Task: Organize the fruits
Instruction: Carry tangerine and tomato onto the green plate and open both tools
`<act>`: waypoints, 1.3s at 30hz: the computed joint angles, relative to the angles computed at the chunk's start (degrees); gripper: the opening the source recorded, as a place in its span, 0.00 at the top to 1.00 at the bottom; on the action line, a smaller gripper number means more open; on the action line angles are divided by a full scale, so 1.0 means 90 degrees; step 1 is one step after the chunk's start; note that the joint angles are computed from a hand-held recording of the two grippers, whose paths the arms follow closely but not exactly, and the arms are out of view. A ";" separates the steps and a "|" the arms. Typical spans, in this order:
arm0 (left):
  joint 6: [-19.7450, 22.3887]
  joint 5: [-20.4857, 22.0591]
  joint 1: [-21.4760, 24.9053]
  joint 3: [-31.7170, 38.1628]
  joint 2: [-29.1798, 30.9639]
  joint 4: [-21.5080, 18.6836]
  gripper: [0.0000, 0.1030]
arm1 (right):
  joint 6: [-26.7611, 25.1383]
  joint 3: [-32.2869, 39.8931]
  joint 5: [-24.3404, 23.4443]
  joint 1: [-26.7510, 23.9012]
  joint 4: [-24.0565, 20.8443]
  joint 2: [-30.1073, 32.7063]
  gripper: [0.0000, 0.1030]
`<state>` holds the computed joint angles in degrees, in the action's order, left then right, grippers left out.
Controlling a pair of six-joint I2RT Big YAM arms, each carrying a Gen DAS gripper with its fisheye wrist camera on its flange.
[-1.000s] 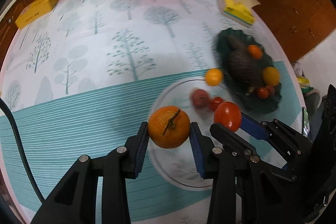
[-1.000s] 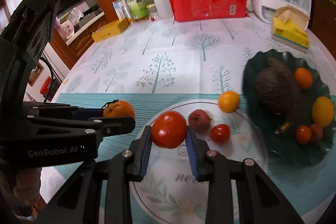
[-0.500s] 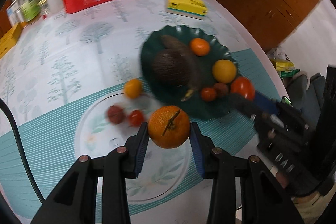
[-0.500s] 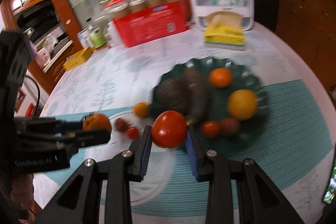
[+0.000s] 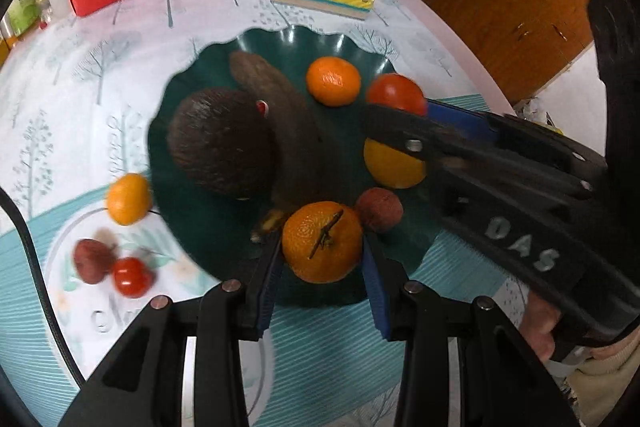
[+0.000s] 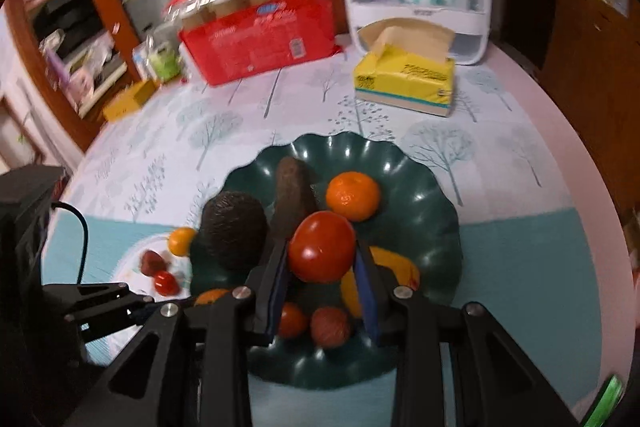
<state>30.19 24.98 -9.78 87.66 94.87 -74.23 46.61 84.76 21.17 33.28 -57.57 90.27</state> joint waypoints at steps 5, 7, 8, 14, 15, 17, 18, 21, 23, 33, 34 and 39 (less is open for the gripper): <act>-0.0291 0.0050 -0.0119 -0.0170 -0.0044 0.0346 0.63 | -0.0496 0.0008 -0.0285 -0.0130 0.0152 0.0198 0.69; -0.0397 0.0030 -0.0149 -0.0157 -0.0028 0.0423 0.63 | -0.0613 0.0006 -0.0342 -0.0170 0.0172 0.0250 0.69; -0.0458 -0.0006 -0.0160 -0.0142 -0.0017 0.0451 0.62 | -0.0653 0.0020 -0.0411 -0.0206 0.0161 0.0287 0.68; -0.0695 -0.0156 -0.0136 -0.0098 0.0012 0.0526 0.41 | -0.0865 0.0042 -0.0620 -0.0279 0.0161 0.0338 0.67; -0.0687 -0.0146 -0.0120 -0.0077 0.0017 0.0486 0.40 | -0.0880 0.0044 -0.0631 -0.0280 0.0167 0.0334 0.67; -0.0673 -0.0198 -0.0104 -0.0068 -0.0007 0.0476 0.38 | -0.0884 0.0013 -0.0668 -0.0290 0.0212 0.0303 0.66; -0.0663 -0.0229 -0.0105 -0.0075 -0.0021 0.0495 0.37 | -0.0870 0.0001 -0.0679 -0.0298 0.0229 0.0287 0.65; -0.0643 -0.0284 -0.0086 -0.0064 -0.0056 0.0488 0.36 | -0.0840 -0.0060 -0.0667 -0.0303 0.0315 0.0204 0.65; -0.0630 -0.0279 -0.0065 -0.0018 -0.0060 0.0429 0.36 | -0.0834 -0.0096 -0.0642 -0.0303 0.0362 0.0140 0.65; -0.0460 -0.0415 0.0029 0.0173 -0.0165 0.0253 0.35 | -0.0682 -0.0086 -0.0429 -0.0243 0.0304 -0.0003 0.65; -0.0424 -0.0425 0.0051 0.0183 -0.0183 0.0247 0.35 | -0.0641 -0.0076 -0.0381 -0.0232 0.0281 -0.0012 0.65; -0.0355 -0.0450 0.0193 0.0245 -0.0208 0.0174 0.35 | -0.0363 -0.0056 -0.0220 -0.0178 0.0176 -0.0063 0.65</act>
<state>26.99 20.93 -8.04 89.86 93.00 -72.67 43.34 84.26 19.19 31.68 -55.98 89.70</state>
